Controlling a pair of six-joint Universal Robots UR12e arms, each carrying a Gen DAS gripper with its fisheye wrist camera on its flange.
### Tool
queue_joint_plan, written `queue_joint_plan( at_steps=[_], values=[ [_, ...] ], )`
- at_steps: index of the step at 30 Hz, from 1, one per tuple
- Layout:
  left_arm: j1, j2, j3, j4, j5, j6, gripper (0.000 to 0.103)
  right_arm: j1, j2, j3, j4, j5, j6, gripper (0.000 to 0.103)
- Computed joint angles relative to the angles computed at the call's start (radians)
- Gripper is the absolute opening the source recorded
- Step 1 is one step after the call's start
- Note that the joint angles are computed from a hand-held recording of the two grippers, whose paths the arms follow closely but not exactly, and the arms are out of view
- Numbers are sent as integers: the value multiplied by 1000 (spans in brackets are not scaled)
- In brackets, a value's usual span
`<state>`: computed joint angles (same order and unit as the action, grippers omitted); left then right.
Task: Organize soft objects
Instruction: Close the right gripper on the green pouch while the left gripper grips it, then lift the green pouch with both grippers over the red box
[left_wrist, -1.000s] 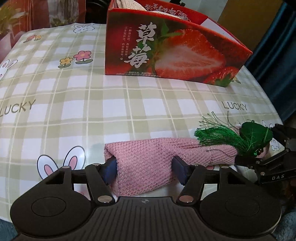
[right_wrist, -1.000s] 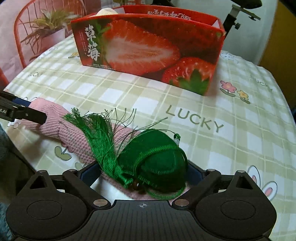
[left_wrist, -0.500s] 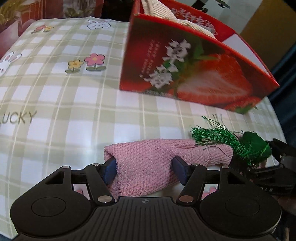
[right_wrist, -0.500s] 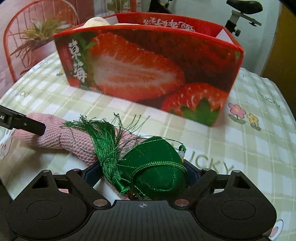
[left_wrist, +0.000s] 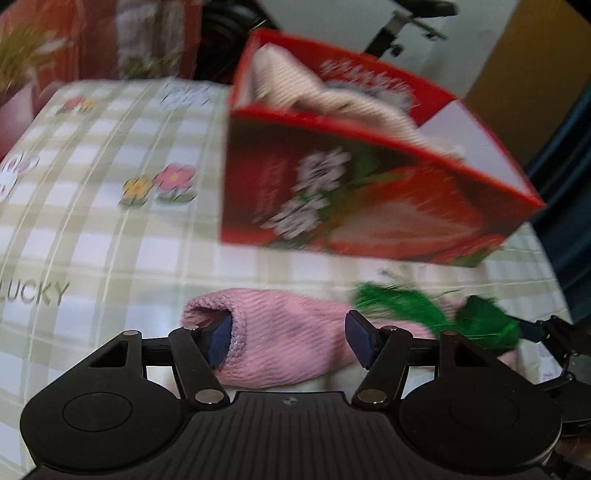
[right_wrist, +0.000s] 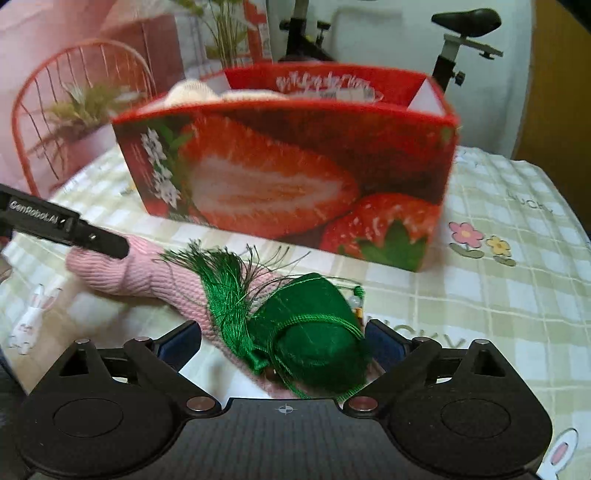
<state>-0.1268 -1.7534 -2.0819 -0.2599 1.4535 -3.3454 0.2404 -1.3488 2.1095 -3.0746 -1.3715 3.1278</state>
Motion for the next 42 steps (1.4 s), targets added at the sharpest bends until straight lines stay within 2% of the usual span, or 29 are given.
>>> queue_joint_plan(
  at_steps=[1, 7, 9, 11, 15, 20, 24, 27, 30, 36, 42],
  values=[
    [-5, 0, 4, 9, -10, 10, 66, -9, -9, 10, -7, 16, 0, 93],
    [-44, -28, 47, 1, -139, 76, 67, -46, -31, 32, -7, 65, -3, 62],
    [-55, -43, 61, -11, -181, 87, 66, -51, -27, 34, -11, 70, 0, 57],
    [-68, -52, 72, -3, -183, 86, 66, -60, -26, 43, -26, 87, 7, 53],
    [-86, -56, 77, 52, -117, 51, 66, -70, -21, 50, -48, 120, 8, 52],
    [-71, -80, 105, -6, -217, 49, 66, -68, -6, 44, -46, 111, 15, 53],
    [-73, -113, 115, -16, -322, 54, 65, -70, -6, 49, -45, 126, 26, 51],
    [-78, -136, 120, -23, -366, 34, 64, -67, -5, 47, -65, 126, 22, 48],
    [-71, -140, 106, 6, -402, 7, 63, -60, -9, 42, -49, 108, 13, 48],
    [-33, -104, 79, 120, -475, -13, 63, -67, -32, 28, -123, 136, 1, 48],
    [-16, -66, 93, 279, -462, -82, 65, -71, -39, -50, -183, 170, -37, 48]
  ],
)
